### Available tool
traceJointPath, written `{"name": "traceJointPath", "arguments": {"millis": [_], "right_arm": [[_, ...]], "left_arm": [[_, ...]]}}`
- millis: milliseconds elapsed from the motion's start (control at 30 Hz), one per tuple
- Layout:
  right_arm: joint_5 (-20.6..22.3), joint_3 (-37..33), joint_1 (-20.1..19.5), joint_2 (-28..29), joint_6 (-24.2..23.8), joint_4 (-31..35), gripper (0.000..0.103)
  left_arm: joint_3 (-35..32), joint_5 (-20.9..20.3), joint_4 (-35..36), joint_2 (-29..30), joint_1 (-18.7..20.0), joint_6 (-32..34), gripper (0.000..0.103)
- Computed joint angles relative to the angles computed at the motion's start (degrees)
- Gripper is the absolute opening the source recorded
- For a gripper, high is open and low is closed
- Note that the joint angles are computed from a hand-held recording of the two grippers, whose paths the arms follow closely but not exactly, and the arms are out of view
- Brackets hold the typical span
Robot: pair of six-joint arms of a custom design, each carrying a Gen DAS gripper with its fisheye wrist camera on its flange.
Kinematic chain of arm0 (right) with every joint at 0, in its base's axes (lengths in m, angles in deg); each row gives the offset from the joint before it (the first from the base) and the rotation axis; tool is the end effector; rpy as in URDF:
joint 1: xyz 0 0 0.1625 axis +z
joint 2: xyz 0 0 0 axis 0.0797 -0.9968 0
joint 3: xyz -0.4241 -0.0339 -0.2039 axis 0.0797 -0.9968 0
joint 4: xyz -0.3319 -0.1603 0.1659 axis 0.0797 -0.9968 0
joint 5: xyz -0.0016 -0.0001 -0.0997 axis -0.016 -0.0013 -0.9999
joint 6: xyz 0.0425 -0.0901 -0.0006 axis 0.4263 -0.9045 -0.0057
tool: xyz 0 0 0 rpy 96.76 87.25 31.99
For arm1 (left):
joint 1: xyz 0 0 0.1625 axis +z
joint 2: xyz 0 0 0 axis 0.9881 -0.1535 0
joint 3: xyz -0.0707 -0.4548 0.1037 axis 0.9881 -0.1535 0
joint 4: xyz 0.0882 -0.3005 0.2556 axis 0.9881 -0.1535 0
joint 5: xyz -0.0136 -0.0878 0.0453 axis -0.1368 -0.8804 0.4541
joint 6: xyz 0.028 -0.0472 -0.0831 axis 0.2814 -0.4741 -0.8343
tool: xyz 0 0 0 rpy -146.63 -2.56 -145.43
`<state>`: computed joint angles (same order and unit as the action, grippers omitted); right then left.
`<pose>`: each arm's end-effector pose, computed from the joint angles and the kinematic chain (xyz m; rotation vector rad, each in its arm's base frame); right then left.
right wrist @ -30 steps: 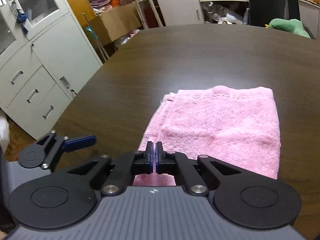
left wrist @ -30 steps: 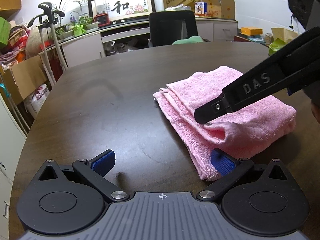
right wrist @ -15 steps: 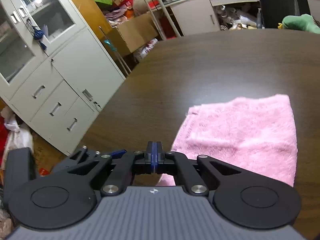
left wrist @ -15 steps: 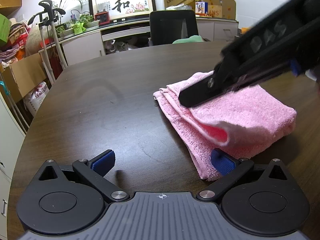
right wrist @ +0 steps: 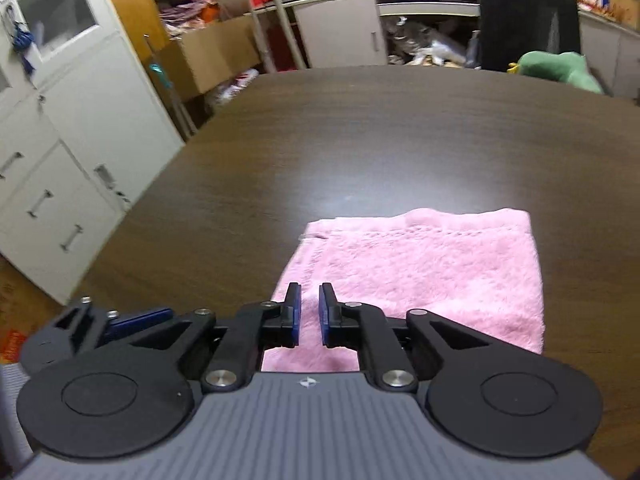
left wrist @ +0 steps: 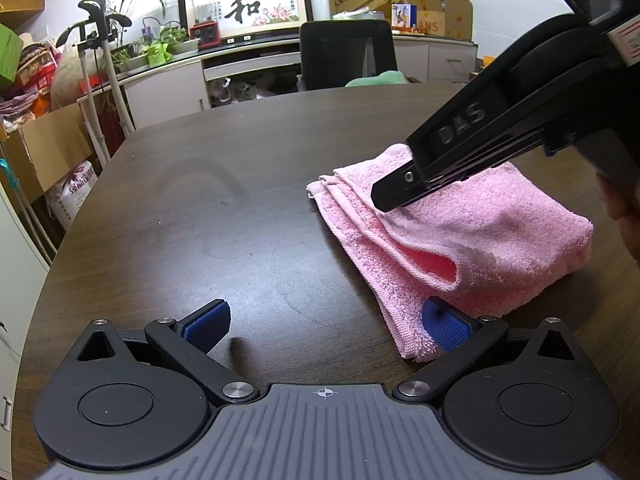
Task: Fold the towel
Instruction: 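Press the right gripper along the folded pink towel to flatten it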
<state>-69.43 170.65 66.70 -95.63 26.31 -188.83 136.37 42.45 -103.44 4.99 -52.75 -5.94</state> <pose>-0.0481 -0.5565 0.2681 0.9983 -2.6454 0.4774 -0.3298 -0.4309 -0.2141 0.4367 2.1317 -0.9439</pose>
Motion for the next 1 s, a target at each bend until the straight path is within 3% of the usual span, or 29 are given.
{"name": "traceJointPath", "arguments": {"millis": [100, 267, 367, 600, 867, 1000], "right_arm": [[-0.55, -0.21, 0.19, 0.7, 0.72, 0.21, 0.025], [-1.44, -0.82, 0.35, 1.5, 1.25, 0.19, 0.026], [-1.85, -0.57, 0.23, 1.7, 0.82, -0.77, 0.021], [1.78, -0.87, -1.18, 0.24, 0.87, 1.7, 0.007], [5.04, -2.09, -1.83, -1.45, -0.09, 9.34, 0.004], [2.93, -0.79, -1.4, -0.18, -0.74, 5.17, 0.004]], "left_arm": [[0.01, 0.13, 0.26, -0.04, -0.03, 0.0, 0.103], [-0.39, 0.04, 1.41, 0.27, -0.6, -1.29, 0.103], [0.37, 0.0, 0.28, -0.27, -0.19, -0.25, 0.103], [0.55, -0.06, 0.0, -0.42, -0.06, 0.03, 0.103], [0.33, -0.02, 0.22, -0.4, -0.02, 0.0, 0.103], [0.22, -0.03, 0.28, -0.37, -0.01, -0.02, 0.103]]}}
